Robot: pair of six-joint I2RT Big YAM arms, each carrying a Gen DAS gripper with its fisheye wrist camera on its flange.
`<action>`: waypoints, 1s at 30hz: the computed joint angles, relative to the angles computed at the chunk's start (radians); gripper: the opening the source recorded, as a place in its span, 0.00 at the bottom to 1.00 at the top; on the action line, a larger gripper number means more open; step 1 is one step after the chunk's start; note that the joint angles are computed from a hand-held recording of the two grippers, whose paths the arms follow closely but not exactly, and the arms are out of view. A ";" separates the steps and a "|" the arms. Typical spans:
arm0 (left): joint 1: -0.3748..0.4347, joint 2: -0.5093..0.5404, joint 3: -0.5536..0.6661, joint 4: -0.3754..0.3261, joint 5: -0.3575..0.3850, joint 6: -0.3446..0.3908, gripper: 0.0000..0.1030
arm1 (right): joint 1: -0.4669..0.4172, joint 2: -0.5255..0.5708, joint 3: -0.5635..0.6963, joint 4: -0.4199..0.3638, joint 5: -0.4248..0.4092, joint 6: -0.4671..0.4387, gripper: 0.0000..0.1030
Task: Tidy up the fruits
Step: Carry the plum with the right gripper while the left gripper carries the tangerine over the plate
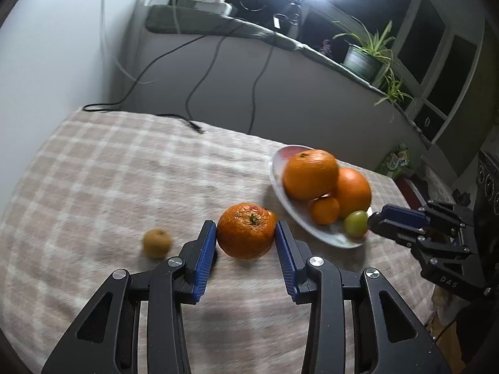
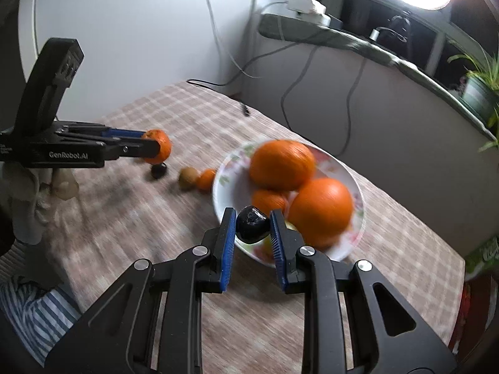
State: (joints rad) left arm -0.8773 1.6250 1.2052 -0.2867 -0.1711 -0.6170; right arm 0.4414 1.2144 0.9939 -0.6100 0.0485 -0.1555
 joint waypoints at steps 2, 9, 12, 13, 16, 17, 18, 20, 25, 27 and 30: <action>-0.008 0.021 0.029 -0.007 0.005 0.006 0.37 | -0.016 -0.009 -0.011 -0.002 -0.002 0.000 0.23; -0.028 0.087 0.118 -0.039 0.011 0.017 0.36 | -0.052 -0.020 -0.028 0.011 -0.009 0.000 0.23; -0.033 0.109 0.151 -0.053 0.012 0.021 0.37 | -0.072 -0.021 -0.035 0.018 -0.014 0.002 0.23; -0.034 0.116 0.161 -0.058 0.012 0.022 0.37 | -0.077 -0.020 -0.037 0.020 -0.015 0.006 0.23; -0.039 0.142 0.197 -0.074 0.012 0.026 0.36 | -0.099 -0.019 -0.041 0.025 -0.032 0.014 0.23; -0.040 0.150 0.207 -0.079 0.014 0.027 0.36 | -0.106 -0.018 -0.040 0.026 -0.035 0.013 0.23; -0.041 0.153 0.212 -0.081 0.016 0.027 0.36 | -0.111 -0.018 -0.041 0.030 -0.034 0.013 0.23; -0.045 0.166 0.230 -0.088 0.017 0.030 0.36 | -0.124 -0.015 -0.037 0.037 -0.039 0.015 0.23; -0.053 0.179 0.249 -0.097 0.016 0.041 0.36 | -0.171 0.011 -0.001 0.046 -0.067 0.026 0.23; -0.056 0.185 0.256 -0.099 0.014 0.042 0.36 | -0.193 0.031 0.025 0.048 -0.092 0.038 0.23; -0.059 0.192 0.265 -0.103 0.013 0.044 0.37 | -0.216 0.065 0.063 0.048 -0.111 0.052 0.23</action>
State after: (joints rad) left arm -0.9359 1.8175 1.4698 -0.3901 -0.1578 -0.5735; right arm 0.2252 1.2795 1.0569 -0.5620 -0.0626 -0.1035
